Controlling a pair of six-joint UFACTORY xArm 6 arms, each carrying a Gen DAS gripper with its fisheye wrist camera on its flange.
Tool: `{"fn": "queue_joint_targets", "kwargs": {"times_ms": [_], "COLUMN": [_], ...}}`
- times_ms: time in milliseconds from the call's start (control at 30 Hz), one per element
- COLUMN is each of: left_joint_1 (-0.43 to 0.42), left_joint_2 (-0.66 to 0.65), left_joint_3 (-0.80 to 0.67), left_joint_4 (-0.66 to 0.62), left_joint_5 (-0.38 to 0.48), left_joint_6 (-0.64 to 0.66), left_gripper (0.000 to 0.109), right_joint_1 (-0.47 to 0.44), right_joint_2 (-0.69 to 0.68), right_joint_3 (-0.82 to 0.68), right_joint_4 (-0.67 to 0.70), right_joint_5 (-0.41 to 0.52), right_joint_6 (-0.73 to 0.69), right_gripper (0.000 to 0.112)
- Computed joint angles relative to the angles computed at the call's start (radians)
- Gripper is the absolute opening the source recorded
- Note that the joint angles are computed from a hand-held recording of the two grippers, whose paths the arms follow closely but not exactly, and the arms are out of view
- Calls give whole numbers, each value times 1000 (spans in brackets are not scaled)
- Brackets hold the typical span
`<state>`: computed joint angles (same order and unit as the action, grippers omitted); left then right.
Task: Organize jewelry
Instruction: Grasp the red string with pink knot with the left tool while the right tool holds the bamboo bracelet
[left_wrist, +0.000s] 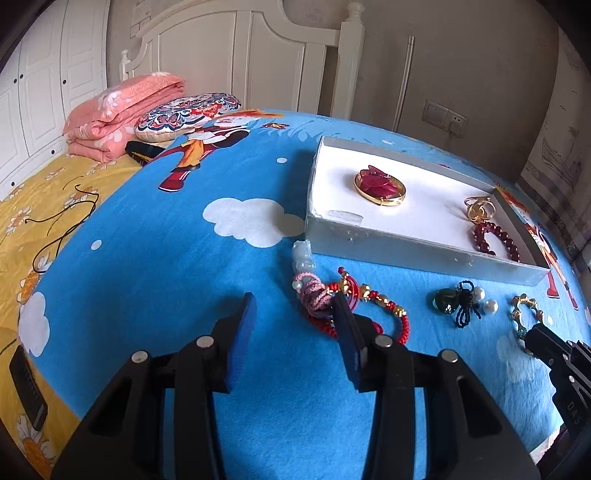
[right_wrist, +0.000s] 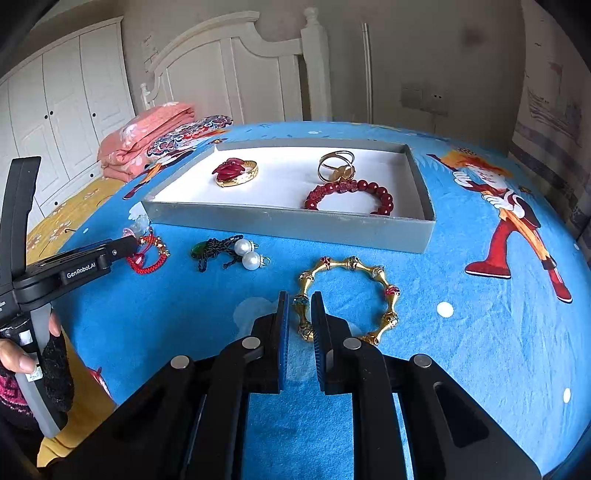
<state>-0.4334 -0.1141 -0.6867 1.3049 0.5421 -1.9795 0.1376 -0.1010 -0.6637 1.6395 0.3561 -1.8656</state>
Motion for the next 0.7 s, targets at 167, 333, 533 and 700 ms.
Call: {"fn": "queue_joint_targets", "kwargs": {"times_ms": [167, 333, 533, 700], "left_joint_1": [48, 60, 13, -102], "left_joint_2": [14, 52, 2, -31], "left_joint_3": [-19, -54, -4, 6], "left_joint_4": [9, -6, 157, 258], "left_joint_5": [-42, -66, -77, -18], "left_joint_6": [-17, 12, -151, -241], "left_gripper": [57, 21, 20, 20], "right_joint_1": [14, 15, 5, -25], "right_joint_2": [28, 33, 29, 12], "right_joint_3": [-24, -26, -22, -12], "right_joint_4": [15, 30, 42, 80], "right_joint_5": [-33, -37, -25, -2], "right_joint_6": [-3, -17, -28, -60], "right_gripper": [15, 15, 15, 15]}}
